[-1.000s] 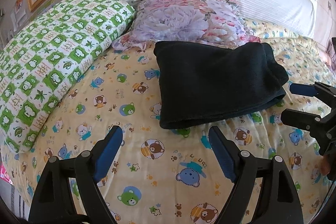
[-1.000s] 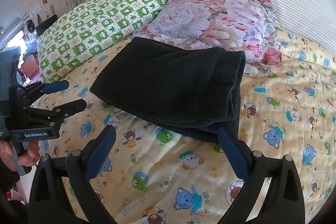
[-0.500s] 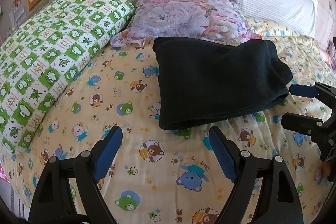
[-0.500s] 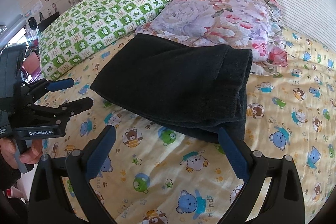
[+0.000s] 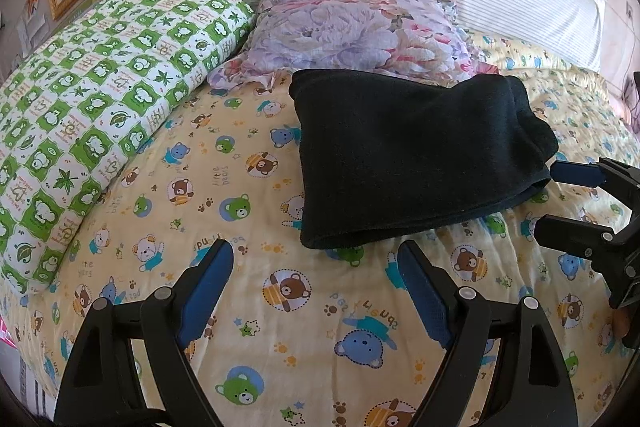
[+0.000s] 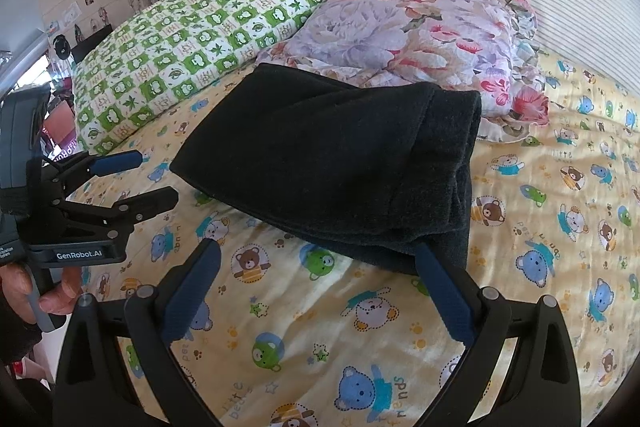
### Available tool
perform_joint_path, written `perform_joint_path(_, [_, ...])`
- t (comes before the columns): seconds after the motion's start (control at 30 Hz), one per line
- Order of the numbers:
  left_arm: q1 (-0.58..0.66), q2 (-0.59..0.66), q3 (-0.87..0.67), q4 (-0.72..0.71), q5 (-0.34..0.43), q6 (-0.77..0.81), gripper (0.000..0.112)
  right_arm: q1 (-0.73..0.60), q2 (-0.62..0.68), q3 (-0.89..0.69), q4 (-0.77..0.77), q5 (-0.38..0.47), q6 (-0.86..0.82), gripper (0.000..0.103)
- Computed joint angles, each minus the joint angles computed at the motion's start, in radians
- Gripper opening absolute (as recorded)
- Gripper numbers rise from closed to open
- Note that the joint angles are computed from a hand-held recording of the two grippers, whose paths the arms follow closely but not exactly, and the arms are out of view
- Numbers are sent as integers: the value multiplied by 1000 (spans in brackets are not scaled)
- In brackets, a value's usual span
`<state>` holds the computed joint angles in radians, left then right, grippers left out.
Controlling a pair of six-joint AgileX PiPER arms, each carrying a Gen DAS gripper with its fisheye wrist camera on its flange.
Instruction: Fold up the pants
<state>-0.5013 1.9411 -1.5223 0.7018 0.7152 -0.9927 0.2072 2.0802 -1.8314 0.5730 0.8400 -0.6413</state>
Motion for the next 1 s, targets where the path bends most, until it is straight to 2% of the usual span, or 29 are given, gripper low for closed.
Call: perform_joint_path(1.0, [-3,11,-16,-5,4,11,85,3,1,3,-5,-3,7,98])
